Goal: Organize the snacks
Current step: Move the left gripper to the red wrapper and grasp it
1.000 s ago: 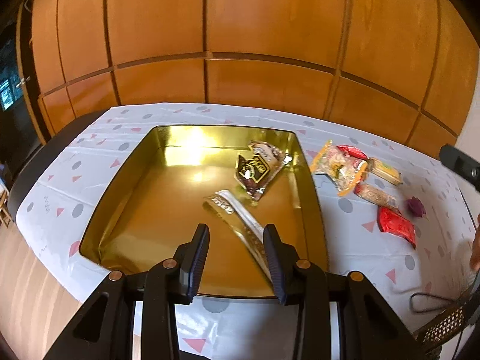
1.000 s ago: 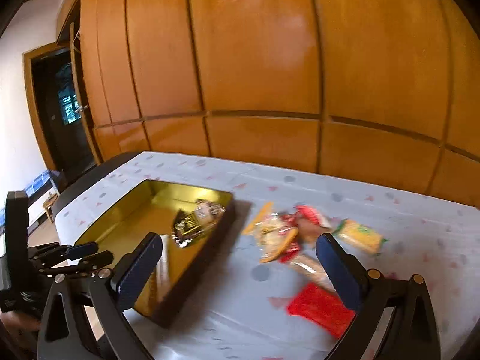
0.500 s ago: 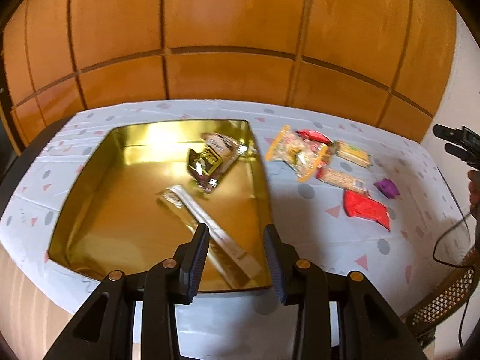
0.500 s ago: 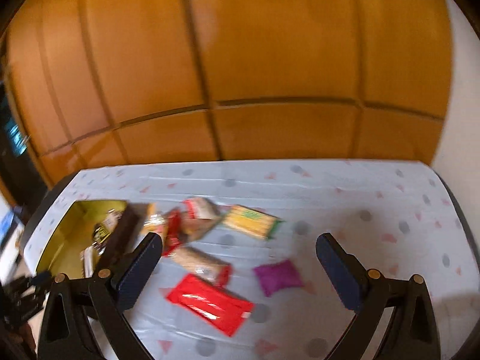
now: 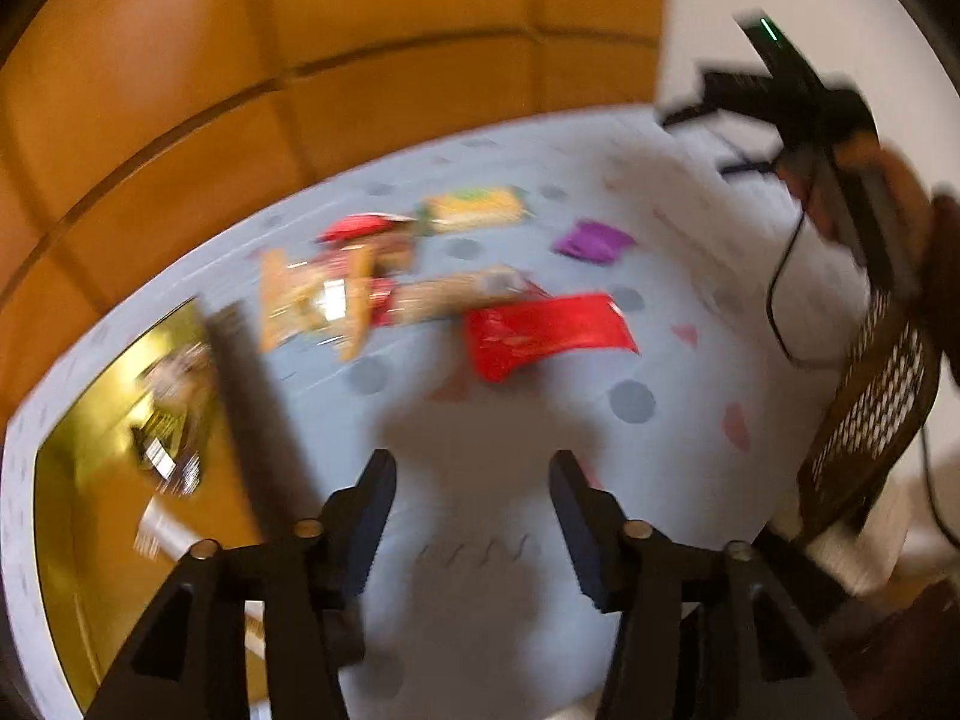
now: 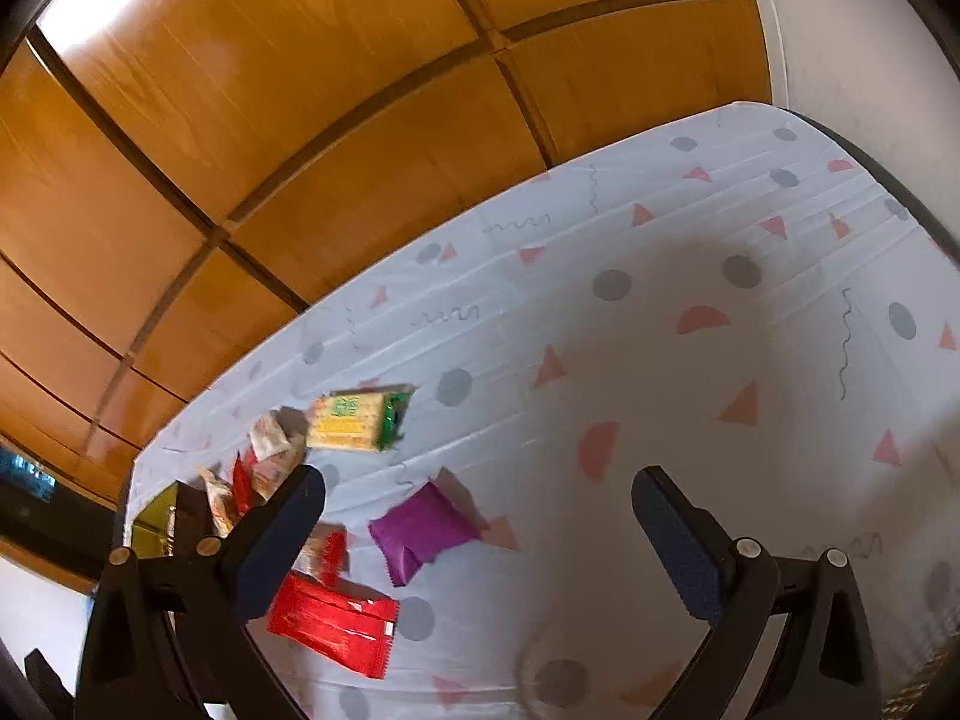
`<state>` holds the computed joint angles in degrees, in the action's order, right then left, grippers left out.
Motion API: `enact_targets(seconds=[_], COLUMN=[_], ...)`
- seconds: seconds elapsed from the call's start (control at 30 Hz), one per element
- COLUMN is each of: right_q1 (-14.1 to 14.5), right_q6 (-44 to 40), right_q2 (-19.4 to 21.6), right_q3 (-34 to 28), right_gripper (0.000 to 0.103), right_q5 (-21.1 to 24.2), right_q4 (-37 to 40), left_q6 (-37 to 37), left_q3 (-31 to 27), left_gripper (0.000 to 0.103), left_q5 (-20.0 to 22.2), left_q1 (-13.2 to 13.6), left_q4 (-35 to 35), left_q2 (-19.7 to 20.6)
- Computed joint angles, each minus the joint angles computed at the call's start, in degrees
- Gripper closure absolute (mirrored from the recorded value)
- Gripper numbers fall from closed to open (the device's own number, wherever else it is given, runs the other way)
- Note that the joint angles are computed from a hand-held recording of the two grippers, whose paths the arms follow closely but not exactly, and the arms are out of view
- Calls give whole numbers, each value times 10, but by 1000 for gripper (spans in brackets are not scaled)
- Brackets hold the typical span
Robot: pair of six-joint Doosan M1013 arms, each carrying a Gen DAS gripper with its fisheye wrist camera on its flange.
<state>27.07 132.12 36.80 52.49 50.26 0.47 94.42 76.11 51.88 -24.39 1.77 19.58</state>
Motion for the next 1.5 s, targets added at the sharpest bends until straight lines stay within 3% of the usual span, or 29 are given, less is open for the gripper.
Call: enact_targets(seconds=[0.3,0.5,0.8,1.0,1.3,1.37,1.5], right_q1=[6,7,6,8,9,9,10], right_q6=[-49,-40,-21,-33,-34,-31,-25], right_q2=[17,23,23,27,30,29,29], right_q3=[-30,-42,-44,-50,-56,-55,-54], right_gripper=[0,0,0,0,0,0,0], right_q5=[44,66,60,62,75,76,78], right_q4=[17,-3,-26,-26,-30,-33,-38], left_q6=[135,169,241,227,238,239,221], left_q3=[-98,-156,-247,-305,-180,-172,-180], left_gripper=[41,41,40,41,42,42,42], left_q5=[76,133,198,232,208,216,186], left_q1=[-8,0,-6,-8,-4,2,2], left_q4=[-59,-84,-91,-115,-178,-208,-193], left_q2=[83,129,186,219,149,143,142])
